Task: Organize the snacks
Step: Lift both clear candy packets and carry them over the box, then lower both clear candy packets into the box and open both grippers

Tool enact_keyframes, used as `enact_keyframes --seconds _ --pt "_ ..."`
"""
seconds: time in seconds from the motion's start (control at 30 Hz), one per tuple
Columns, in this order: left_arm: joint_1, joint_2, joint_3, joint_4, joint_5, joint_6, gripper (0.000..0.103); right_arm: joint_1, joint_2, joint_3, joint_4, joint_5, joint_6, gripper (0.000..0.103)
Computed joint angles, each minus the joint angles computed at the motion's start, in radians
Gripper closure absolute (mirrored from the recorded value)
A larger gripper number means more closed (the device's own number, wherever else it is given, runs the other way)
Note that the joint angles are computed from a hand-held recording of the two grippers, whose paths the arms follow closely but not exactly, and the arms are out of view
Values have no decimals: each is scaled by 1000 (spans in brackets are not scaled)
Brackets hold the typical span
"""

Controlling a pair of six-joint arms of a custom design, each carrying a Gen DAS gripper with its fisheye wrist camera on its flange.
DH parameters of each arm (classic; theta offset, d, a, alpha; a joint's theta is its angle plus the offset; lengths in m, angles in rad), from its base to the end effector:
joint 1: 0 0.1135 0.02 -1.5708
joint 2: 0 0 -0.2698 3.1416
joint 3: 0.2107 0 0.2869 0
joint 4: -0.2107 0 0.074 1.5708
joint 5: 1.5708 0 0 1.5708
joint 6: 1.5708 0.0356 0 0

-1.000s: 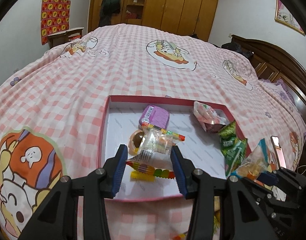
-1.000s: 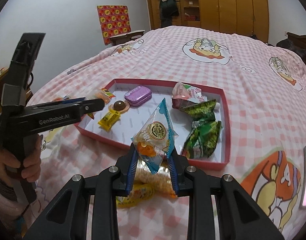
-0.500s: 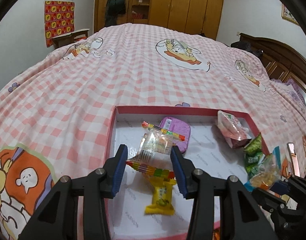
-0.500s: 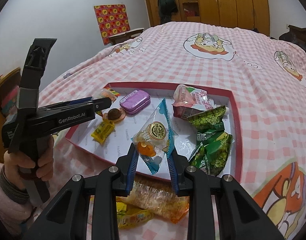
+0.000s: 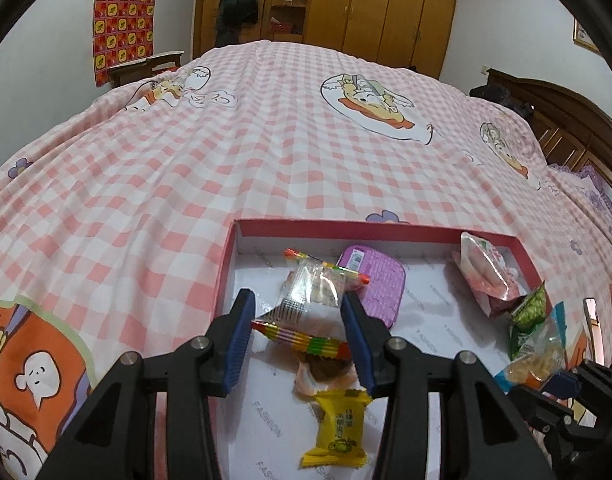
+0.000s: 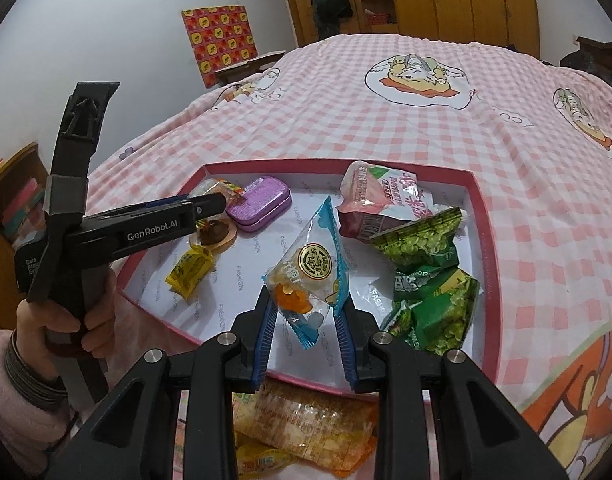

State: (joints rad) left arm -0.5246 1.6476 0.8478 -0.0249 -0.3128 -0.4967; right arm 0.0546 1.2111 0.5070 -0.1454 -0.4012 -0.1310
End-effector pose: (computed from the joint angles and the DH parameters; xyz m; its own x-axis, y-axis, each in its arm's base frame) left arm 0.3106 -0.1671 0.1439 -0.6997 -0.1189 -0.7044 -0.0428 0.9913 -0.1248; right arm 0.2471 0.0274 0.1500 -0.7032 -0.1589 -0.6930 -0.4030 0.8920 0.2045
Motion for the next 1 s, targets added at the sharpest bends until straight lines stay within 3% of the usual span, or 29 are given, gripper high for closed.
enact_keyframes --seconds 1.0 --pt "5 27 24 -3 -5 9 54 61 216 93 150 62 80 73"
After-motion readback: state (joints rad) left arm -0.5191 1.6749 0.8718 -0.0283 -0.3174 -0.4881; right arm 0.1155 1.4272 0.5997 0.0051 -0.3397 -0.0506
